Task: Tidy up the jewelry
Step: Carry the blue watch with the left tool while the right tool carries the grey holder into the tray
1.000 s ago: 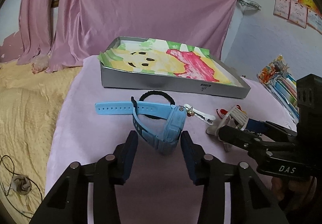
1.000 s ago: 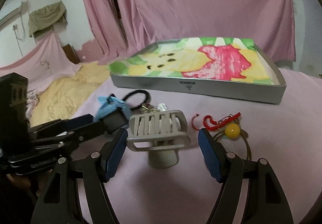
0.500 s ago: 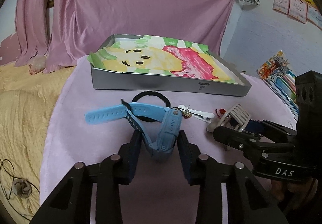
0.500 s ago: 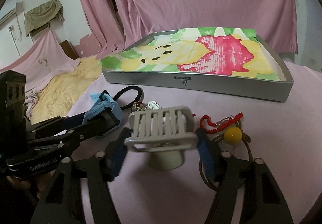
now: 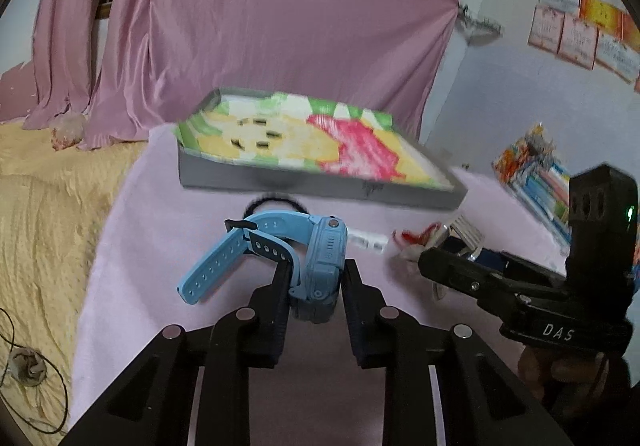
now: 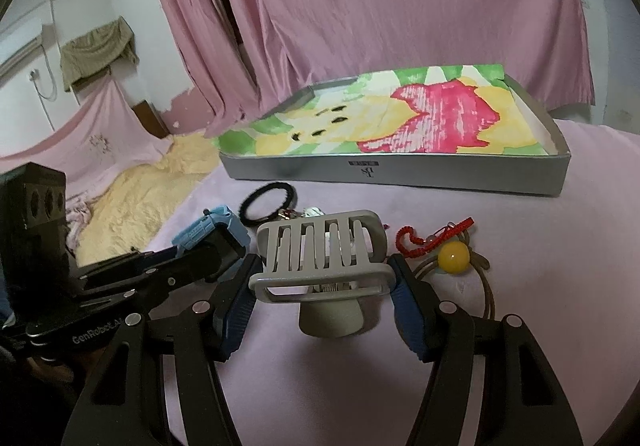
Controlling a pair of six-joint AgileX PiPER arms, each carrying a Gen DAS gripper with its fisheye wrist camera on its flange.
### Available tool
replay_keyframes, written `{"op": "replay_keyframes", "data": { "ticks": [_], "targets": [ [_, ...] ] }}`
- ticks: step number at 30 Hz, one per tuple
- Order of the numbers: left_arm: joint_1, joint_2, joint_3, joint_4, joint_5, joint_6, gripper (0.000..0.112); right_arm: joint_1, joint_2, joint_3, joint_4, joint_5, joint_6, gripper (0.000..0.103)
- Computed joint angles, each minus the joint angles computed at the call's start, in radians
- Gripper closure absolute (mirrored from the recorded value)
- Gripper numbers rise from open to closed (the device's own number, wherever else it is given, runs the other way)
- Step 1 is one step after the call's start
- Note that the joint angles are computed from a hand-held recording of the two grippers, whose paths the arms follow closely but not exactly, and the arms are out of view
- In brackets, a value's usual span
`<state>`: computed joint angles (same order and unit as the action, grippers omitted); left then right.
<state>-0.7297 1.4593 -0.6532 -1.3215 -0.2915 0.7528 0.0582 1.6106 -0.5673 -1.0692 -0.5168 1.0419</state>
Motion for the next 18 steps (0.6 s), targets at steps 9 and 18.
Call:
{"op": "replay_keyframes", "data": {
  "ticks": [9,18],
  "targets": [
    [0.087,0.012,-0.14,-0.089,-0.016,0.122,0.089,-0.081,-0.063,-0.039,-0.063,-0.058,0.024,0.045],
    [0.219,0.197,-0.368,-0.268,0.035,0.358,0.089,-0.045,0.079,-0.304,-0.111,0.029,0.12,0.045]
  ]
}}
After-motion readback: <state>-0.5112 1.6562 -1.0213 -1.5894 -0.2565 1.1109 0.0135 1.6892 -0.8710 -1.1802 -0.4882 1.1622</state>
